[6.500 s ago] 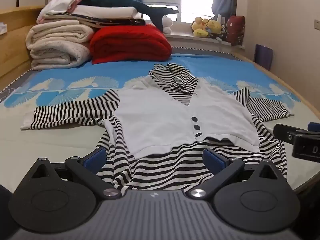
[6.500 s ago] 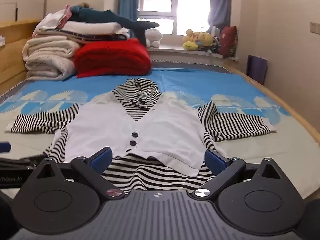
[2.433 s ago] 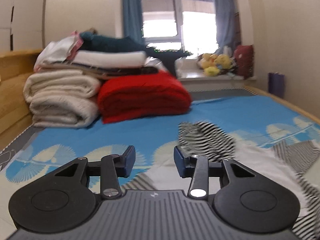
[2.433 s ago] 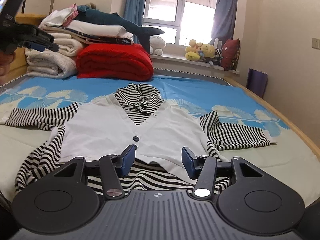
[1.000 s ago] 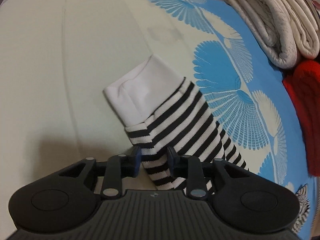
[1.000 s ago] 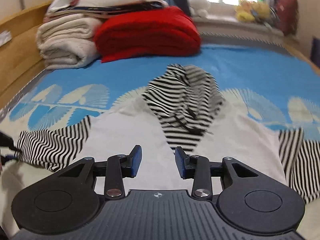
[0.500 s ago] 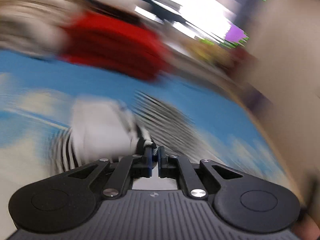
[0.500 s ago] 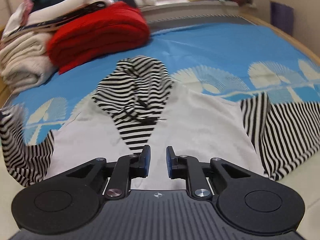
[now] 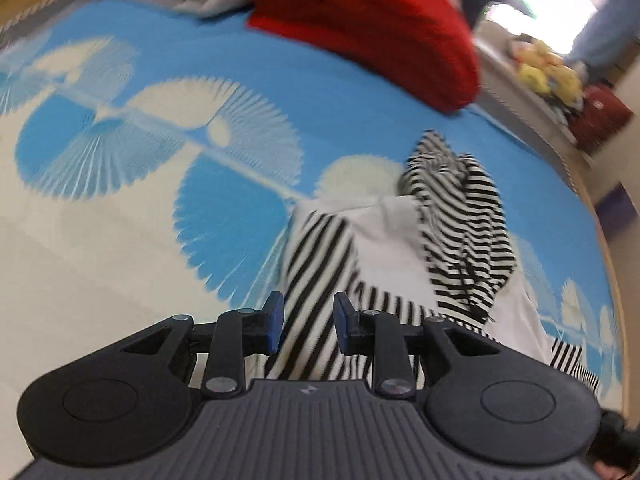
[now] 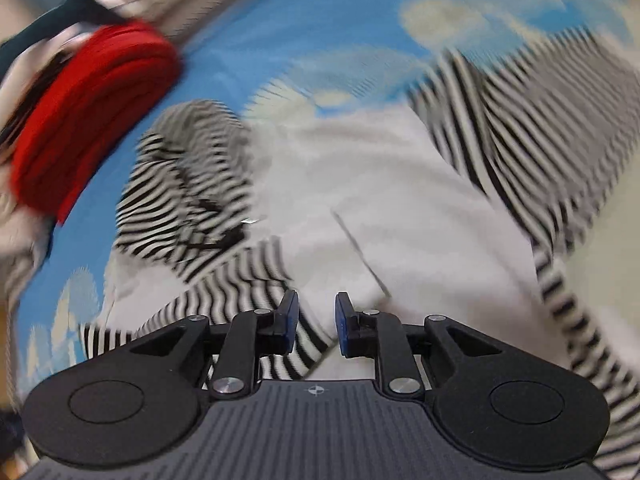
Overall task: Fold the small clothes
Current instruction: 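Carry the held sleeve across the shirt front with the left gripper and release, then reach the right gripper to the other sleeve and grasp its white cuff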
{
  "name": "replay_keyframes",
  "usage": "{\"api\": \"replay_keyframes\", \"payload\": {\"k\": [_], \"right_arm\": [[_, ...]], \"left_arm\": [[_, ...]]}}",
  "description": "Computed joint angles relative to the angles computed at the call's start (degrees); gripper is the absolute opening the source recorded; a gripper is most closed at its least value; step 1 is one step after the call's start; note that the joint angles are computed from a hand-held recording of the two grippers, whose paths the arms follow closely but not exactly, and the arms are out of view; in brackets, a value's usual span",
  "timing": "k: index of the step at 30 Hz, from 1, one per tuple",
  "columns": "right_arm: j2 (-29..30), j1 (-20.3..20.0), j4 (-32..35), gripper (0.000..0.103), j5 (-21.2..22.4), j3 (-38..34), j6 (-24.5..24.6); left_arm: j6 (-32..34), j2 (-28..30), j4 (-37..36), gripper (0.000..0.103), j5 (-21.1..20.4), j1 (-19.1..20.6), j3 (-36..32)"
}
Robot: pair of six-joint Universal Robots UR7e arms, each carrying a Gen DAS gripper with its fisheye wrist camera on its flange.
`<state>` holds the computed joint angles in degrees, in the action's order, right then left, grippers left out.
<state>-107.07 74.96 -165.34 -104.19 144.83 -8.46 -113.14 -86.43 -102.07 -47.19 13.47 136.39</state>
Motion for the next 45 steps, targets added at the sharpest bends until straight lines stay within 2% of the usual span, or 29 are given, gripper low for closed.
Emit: {"api": "replay_keyframes", "payload": {"k": [2, 5, 8, 11, 12, 13, 15, 18, 20, 21, 22, 24, 25, 26, 27, 29, 31, 33, 34, 35, 37, 38, 40, 42, 43, 45], "right_arm": [[1.6, -1.7, 0.2, 0.021, -0.4, -0.4, 4.5], [4.3, -3.8, -0.7, 0.021, 0.3, -0.8, 8.2], [6.8, -4.4, -1.5, 0.021, 0.4, -1.0, 10.0], [9.1, -4.0, -5.4, 0.021, -0.7, -0.7, 10.3], [9.3, -3.7, -6.7, 0.017, -1.0, -0.4, 9.9], [9.5, -3.4, -8.1, 0.003, -0.9, -0.1, 8.8], [8.4, -3.9, -10.5, 0.003, 2.4, 0.7, 5.9], [0.8, -4.5, -13.4, 0.002, 10.7, 3.5, 3.8], [-3.7, -5.0, -19.8, 0.002, 15.7, 6.6, -0.9], [-4.9, -5.0, -21.0, 0.002, 15.5, 7.2, -2.0], [-5.0, -5.1, -20.7, 0.003, 12.8, 7.2, -2.3], [-2.0, -4.3, -15.6, 0.006, 1.8, 4.8, 0.1], [-0.6, -4.9, -10.6, 0.007, -2.6, 3.2, 2.7], [-0.3, -5.8, -8.0, 0.007, -4.6, 2.6, 5.5], [-0.5, -6.8, -7.8, 0.007, -4.8, 2.6, 6.6], [-0.1, -6.1, -11.8, 0.007, -4.0, 3.1, 3.7], [-0.7, -6.4, -15.0, 0.01, 1.9, 3.5, -0.7], [-0.8, -7.6, -11.8, 0.02, 6.7, 2.4, -2.5], [-0.8, -7.9, -7.1, 0.025, 6.9, 0.9, -2.0], [0.3, -8.1, -2.4, 0.026, 5.9, -0.8, -1.3], [2.8, -8.2, 3.0, 0.025, 0.7, -3.2, 1.6], [3.1, -8.4, 3.6, 0.025, -0.6, -3.4, 3.2], [2.8, -8.2, 3.8, 0.027, -0.1, -3.6, 3.6], [2.9, -7.2, 2.9, 0.033, -0.2, -3.8, 1.0], [2.7, -7.1, 2.2, 0.034, -0.3, -3.7, 0.3], [2.2, -7.5, 1.2, 0.034, -0.7, -3.8, 0.1]], "left_arm": [[0.2, -1.3, -1.4, 0.028, 0.0, 1.1, 0.4], [1.3, -1.4, -2.6, 0.028, 0.2, 2.0, 0.7], [2.0, -1.4, -3.7, 0.028, 0.4, 2.1, 0.5], [3.6, -0.6, -5.7, 0.028, 0.4, 2.7, 0.6], [4.0, -0.3, -6.0, 0.028, 0.2, 2.9, 0.5], [4.6, -0.2, -6.4, 0.028, 0.2, 3.0, 0.5], [6.2, 0.3, -6.7, 0.028, 0.3, 3.1, 0.4], [7.8, 1.1, -7.0, 0.028, -0.3, 3.0, 0.3], [10.0, 2.5, -8.8, 0.028, -1.1, 3.1, 0.5], [11.2, 3.4, -10.1, 0.028, -1.8, 3.3, 0.6], [12.7, 4.4, -12.1, 0.028, -2.8, 3.6, 0.8], [15.9, 6.7, -16.6, 0.028, -4.5, 4.1, 1.5], [17.1, 8.0, -18.4, 0.028, -5.4, 4.4, 1.6], [18.0, 8.9, -19.6, 0.028, -6.2, 4.5, 1.9], [19.0, 9.9, -20.9, 0.028, -7.0, 4.8, 2.0], [20.9, 11.7, -23.9, 0.028, -8.6, 5.4, 2.4], [22.0, 13.4, -25.8, 0.028, -10.4, 6.1, 3.1], [22.1, 15.1, -23.2, 0.028, -12.7, 7.2, 2.2], [21.6, 15.9, -21.2, 0.027, -13.4, 7.6, 1.8], [21.1, 16.3, -19.6, 0.028, -13.5, 7.6, 1.3], [20.2, 16.4, -18.0, 0.028, -12.5, 6.7, 0.5], [20.3, 16.1, -19.4, 0.028, -11.1, 5.7, 0.8], [23.1, 16.8, -21.9, 0.029, -10.1, 5.2, 1.2], [22.8, 18.7, -21.9, 0.027, -12.7, 7.1, 1.0], [21.7, 18.9, -23.2, 0.027, -12.4, 7.0, 1.8], [21.6, 19.2, -20.8, 0.027, -12.1, 6.8, 0.2]]}}
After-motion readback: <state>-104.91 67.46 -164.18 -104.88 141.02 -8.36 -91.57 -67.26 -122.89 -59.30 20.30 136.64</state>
